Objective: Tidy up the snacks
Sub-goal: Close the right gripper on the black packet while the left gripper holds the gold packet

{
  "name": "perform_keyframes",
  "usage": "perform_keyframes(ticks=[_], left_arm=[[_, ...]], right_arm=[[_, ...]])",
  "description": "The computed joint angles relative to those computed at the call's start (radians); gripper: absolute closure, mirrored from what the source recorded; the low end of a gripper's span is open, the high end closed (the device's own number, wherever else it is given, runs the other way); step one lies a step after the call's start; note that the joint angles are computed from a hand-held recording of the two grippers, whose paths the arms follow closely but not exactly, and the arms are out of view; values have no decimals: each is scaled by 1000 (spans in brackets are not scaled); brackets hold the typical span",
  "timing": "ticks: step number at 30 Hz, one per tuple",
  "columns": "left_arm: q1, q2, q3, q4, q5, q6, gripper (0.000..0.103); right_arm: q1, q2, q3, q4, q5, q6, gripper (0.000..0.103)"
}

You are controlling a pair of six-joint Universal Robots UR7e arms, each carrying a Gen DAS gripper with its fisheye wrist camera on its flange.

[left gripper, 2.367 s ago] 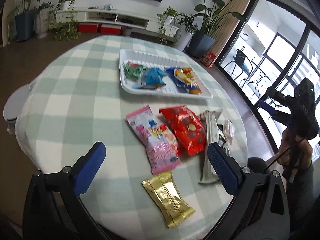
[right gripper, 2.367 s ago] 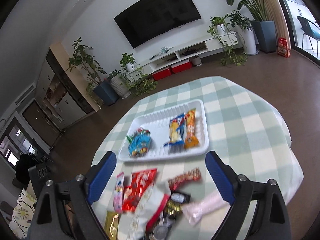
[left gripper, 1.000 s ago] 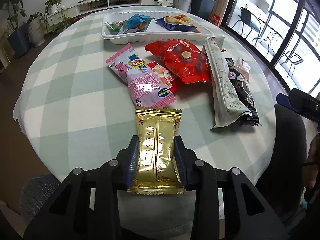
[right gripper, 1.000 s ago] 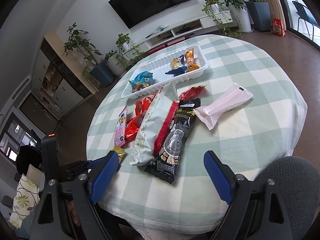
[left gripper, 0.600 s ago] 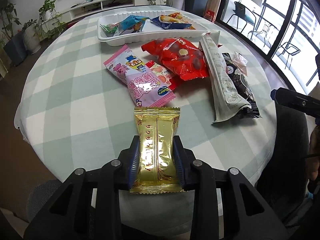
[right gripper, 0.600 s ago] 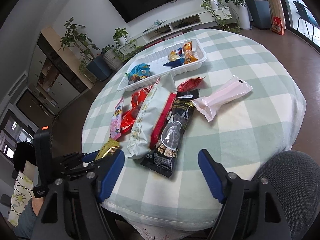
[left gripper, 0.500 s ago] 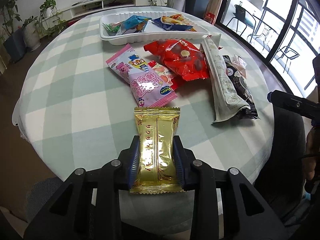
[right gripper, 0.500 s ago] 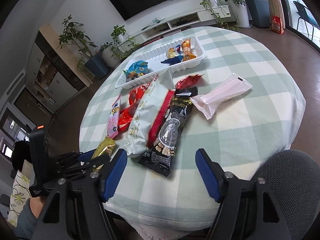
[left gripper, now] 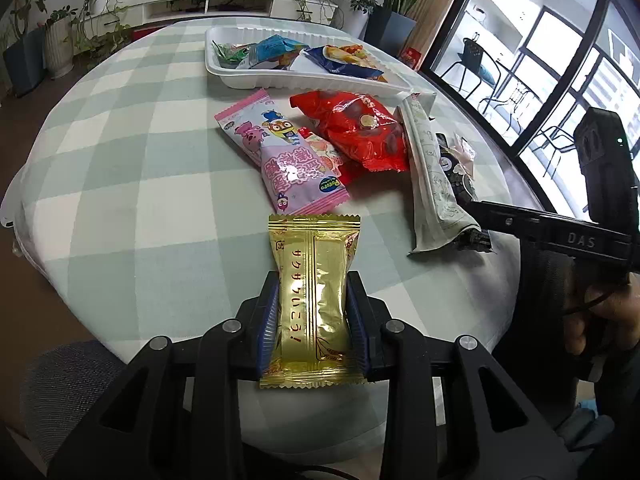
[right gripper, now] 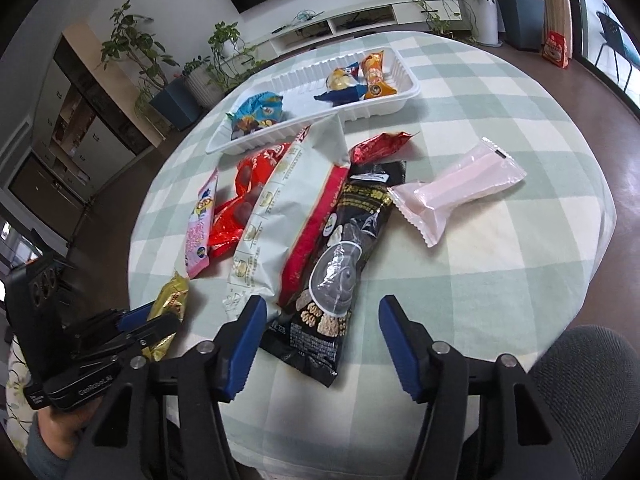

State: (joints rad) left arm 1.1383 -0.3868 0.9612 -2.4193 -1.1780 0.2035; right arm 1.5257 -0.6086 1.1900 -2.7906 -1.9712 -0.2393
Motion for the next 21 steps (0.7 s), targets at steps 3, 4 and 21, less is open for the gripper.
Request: perform_keyframes(ticks=[3, 4, 21], left_arm=[[3, -2, 2, -5, -9, 0, 74], [3, -2, 2, -6, -10, -1, 74], [12, -10, 16, -19, -42, -11, 74]], right_arm=[[1, 16, -30, 68, -20, 13, 51], [6, 21, -30, 62, -37, -3, 51], [0, -4, 24, 12, 18, -14, 78]])
